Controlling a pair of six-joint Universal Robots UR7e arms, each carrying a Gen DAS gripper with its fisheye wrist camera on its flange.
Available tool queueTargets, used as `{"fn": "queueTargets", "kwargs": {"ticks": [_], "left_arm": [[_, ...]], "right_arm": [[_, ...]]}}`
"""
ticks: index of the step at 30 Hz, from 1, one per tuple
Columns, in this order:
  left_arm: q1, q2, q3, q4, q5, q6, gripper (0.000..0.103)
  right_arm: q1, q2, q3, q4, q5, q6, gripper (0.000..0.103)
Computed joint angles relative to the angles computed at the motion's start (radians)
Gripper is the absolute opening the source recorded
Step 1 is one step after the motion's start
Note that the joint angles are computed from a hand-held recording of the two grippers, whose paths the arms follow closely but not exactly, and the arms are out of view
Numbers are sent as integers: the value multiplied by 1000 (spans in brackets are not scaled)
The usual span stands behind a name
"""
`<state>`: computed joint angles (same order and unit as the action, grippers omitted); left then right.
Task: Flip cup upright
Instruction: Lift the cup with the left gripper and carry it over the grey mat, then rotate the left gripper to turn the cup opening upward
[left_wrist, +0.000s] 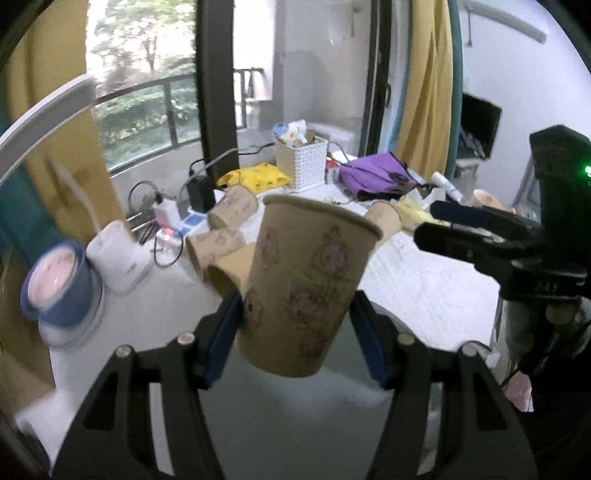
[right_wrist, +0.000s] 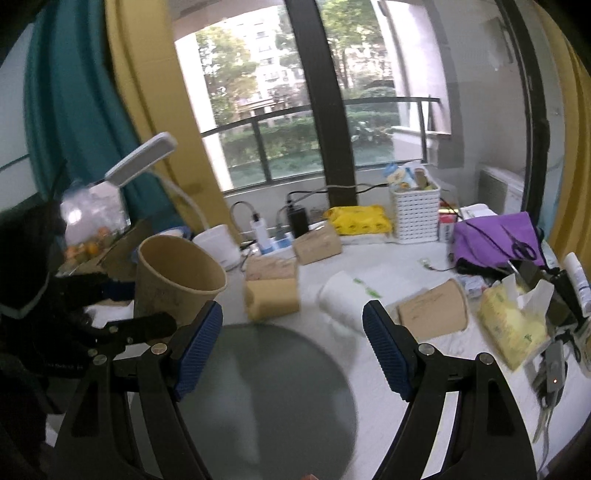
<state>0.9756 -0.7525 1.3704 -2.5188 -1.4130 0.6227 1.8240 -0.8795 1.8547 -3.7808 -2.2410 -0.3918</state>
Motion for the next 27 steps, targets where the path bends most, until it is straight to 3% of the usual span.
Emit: {"fn": "queueTargets", "kwargs": {"ticks": [4,12,19,27], "left_arm": [[21,-84,170,-162,-30,-19,61],[63,-202,461,-475,-91,-71,62],[80,-231,572,-656,-108,-109,62],[113,-222,571,-682,-161,-120,62]], "right_arm": [[30,16,24,0,3,10,81],[70,34,90,19,81,69,81],[83,41,122,87,194,105,82],[81,69,77,186,255,121,82]]}}
